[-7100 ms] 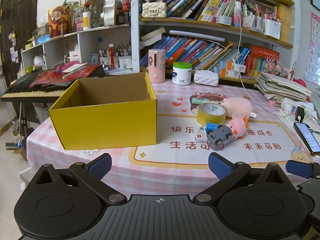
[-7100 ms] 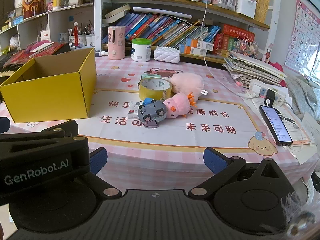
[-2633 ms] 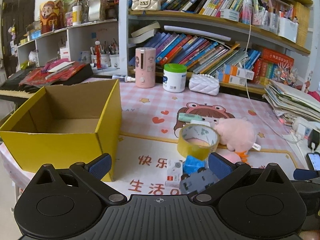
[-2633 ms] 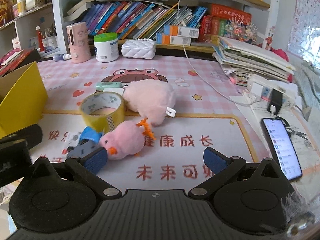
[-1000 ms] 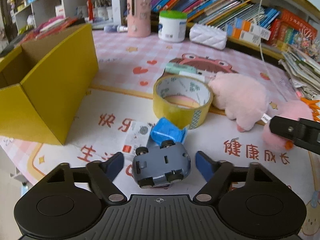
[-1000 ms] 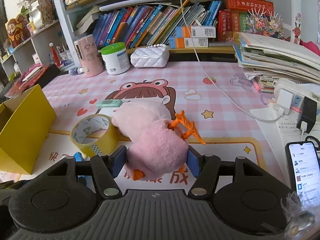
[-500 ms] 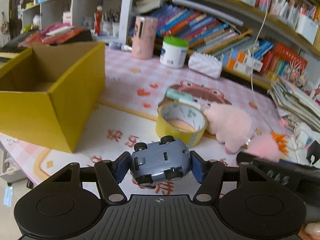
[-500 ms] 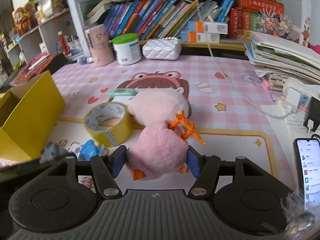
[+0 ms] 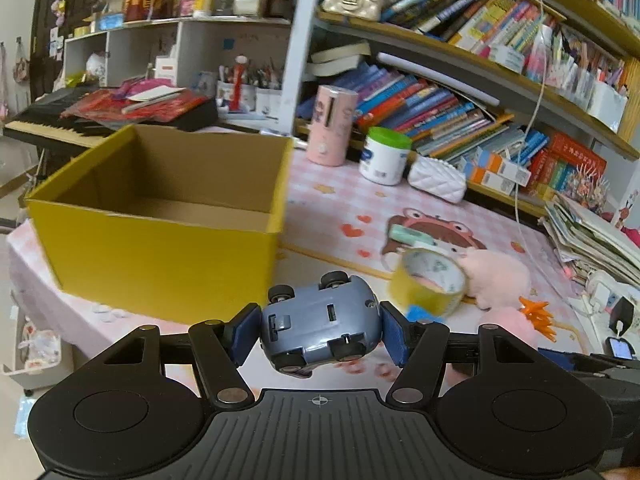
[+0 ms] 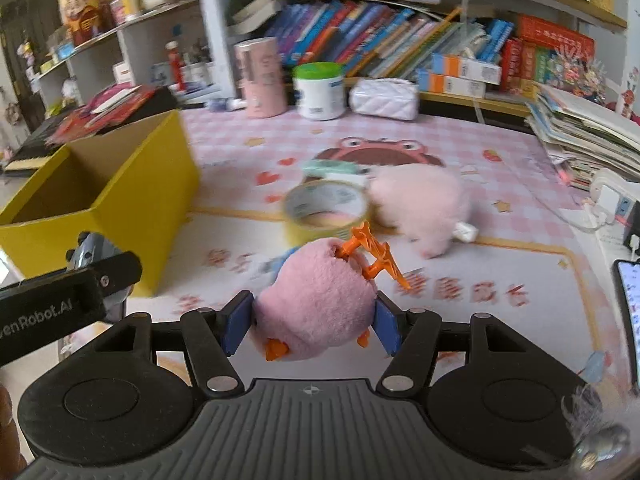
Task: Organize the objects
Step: 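Carry the grey car and pink chick with both tools over the yellow box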
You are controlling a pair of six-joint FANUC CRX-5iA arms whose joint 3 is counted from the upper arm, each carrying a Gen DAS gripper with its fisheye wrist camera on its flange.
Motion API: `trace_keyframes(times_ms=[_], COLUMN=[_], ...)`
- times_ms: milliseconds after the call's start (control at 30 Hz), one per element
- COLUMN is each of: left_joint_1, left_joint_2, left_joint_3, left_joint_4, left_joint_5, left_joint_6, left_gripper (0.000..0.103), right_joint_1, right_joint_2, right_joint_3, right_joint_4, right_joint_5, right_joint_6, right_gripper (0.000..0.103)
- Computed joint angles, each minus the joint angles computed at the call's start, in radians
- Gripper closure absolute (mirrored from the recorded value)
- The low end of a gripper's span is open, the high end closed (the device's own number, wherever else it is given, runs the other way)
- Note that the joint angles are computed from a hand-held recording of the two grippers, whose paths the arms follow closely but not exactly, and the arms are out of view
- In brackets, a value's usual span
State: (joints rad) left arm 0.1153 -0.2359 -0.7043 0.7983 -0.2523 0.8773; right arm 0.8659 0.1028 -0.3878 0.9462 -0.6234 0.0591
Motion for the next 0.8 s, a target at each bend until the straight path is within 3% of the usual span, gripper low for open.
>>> trace_keyframes(times_ms=[267,600,800], left_joint_1=[0.146,0.361,0.449], left_joint_2=[-0.090,-0.151,-0.175], left_joint_3=[-0.099,-0.143,-0.163], left_joint_4=[0.245,0.265,0.305], left_joint_5=[-0.101,-0.255,-0.308], left_joint_6=[-0.304,-0.472,-0.553], left_gripper=[0.041,0.041,0.041], right_joint_1=[0.149,0.259,0.298], right_joint_2=[0.057,0.149,0.187], right_joint_3=[0.077,0.170,0.225], right_joint_4=[-0.004,-0.027,-0.048], right_joint_5=[-0.089,-0.136,-0.155], right_joint_6=[-0.024,-0.121,-0.116], right_gripper=[0.042,0.042,0.042])
